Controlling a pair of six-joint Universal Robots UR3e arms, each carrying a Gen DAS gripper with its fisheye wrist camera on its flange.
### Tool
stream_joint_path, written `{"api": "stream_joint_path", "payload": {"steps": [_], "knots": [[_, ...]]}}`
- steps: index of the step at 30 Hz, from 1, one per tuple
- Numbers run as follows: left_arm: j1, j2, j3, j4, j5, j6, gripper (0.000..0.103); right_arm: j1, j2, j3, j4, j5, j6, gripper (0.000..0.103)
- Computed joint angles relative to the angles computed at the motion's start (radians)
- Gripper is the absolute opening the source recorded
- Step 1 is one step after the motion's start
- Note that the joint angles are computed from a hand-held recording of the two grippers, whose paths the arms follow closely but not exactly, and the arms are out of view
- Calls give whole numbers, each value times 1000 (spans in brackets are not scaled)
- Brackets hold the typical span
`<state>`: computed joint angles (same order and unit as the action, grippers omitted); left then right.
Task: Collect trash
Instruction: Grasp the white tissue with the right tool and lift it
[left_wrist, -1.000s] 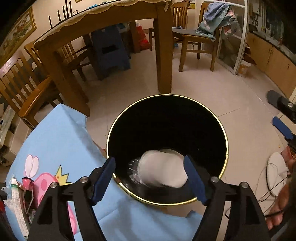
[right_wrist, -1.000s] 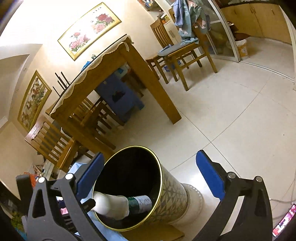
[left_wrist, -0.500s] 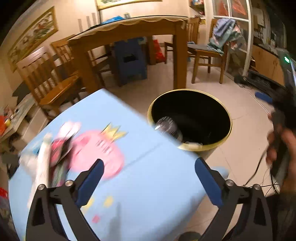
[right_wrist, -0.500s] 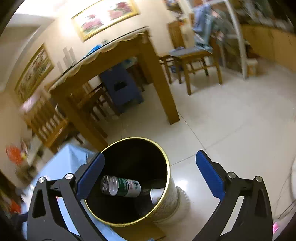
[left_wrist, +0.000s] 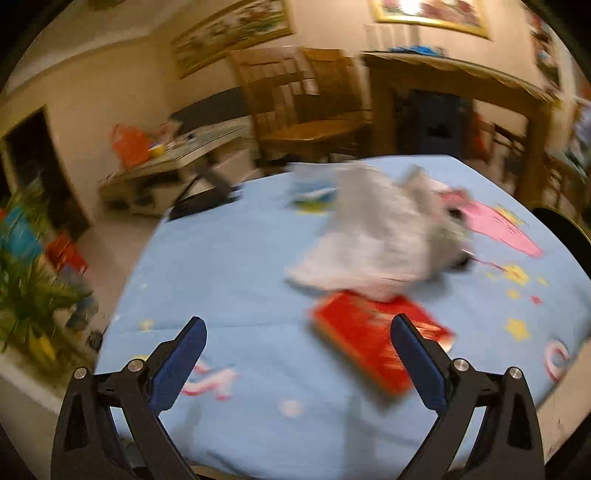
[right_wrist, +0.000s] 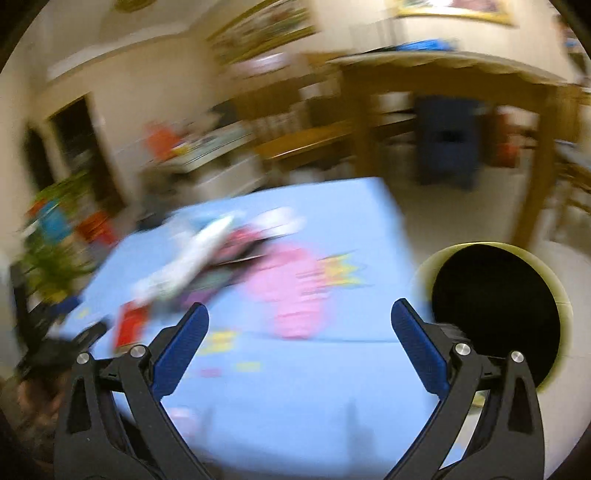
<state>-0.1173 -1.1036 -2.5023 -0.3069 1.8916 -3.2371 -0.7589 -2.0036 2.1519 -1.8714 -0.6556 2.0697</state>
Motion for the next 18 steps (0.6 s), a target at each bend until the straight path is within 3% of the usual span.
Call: {"api": "stream_joint_path", "payload": {"steps": [2,6,10,12,15,16,17,18], "knots": [[161,144,-38,-97,-147,32,96,200,67,-36,-186,-71,195,98],[267,218,-47,-188,-252,82,96,619,401,-356,-432,-264,508,98],[401,312,-55,-308,-397,150,96,861,756,-775,-418,-468,676,84],[382,327,-63,-305,-383,137,96,930,938,-985,-382,-531,737,78],[364,323,-72,-283,-360,133,96,1009,1133,-1268,-245,-689,780,51],[376,336,-75,-297,-370,141,96,1015,1162,-1300,-223,-699,776,22],[399,359,-77,-321,-388,152,96,1015,1162,-1290,-225,-686,779,3],[421,375,-76,-340,-405,160,96,993,1123,-1238,-223,-654,768,2]]}}
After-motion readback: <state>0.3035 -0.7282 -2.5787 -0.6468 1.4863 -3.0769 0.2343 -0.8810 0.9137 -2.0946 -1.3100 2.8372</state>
